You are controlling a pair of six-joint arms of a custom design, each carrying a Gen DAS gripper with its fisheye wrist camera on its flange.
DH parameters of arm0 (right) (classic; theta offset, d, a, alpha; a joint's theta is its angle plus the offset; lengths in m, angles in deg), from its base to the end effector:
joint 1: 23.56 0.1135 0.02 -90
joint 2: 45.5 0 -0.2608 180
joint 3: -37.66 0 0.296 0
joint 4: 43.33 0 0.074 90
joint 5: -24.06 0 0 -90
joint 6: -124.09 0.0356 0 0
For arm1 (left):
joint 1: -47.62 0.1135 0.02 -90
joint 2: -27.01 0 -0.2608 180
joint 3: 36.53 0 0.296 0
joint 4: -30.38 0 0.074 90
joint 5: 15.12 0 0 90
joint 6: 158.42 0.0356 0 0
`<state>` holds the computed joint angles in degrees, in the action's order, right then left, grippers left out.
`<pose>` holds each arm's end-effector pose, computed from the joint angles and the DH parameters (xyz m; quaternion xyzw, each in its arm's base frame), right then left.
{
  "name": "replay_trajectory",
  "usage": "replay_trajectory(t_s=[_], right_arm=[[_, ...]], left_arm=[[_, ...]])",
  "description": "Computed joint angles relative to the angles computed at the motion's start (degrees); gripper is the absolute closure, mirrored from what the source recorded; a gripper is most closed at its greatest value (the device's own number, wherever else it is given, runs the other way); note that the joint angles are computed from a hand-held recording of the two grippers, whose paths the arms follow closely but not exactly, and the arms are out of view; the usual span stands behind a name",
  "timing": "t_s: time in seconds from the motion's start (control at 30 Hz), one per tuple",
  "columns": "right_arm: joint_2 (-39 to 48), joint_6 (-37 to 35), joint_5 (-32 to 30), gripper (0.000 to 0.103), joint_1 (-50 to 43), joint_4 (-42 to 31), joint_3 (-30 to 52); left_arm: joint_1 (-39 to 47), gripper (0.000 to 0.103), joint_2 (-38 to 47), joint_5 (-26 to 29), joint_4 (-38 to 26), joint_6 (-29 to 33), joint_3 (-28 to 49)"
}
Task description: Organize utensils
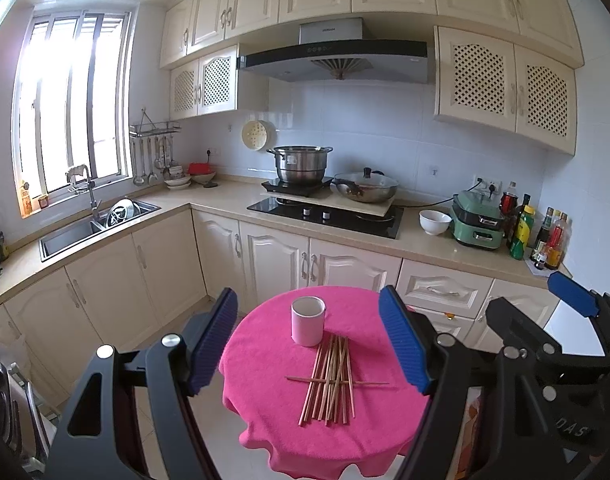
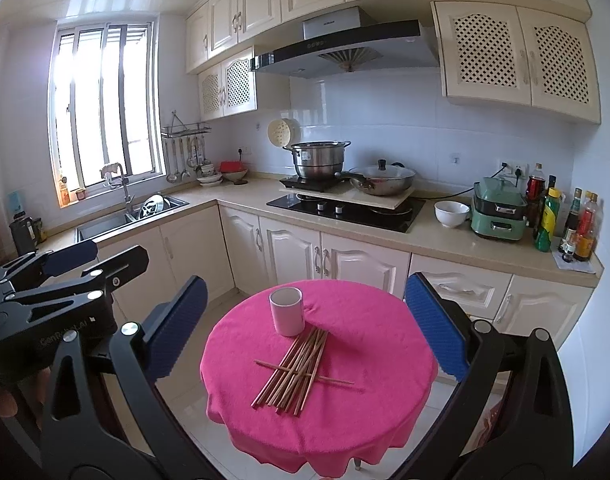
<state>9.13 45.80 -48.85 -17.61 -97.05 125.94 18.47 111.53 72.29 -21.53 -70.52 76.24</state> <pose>0.2168 0.0121 0.4531 0.1258 0.8051 -0.0333 0.5787 0.3119 -0.1721 0.4692 0.1837 0.8165 -0.1291 0.5319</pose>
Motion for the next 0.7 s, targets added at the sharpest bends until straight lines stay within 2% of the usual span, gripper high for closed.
replay_trajectory(t_s=[0.7], right_arm=[[-0.3, 0.3, -0.6, 0.006, -0.3, -0.1, -0.6]], left_arm=[[0.4, 0.031, 0.3, 0.5, -0.7, 0.2, 0.2]])
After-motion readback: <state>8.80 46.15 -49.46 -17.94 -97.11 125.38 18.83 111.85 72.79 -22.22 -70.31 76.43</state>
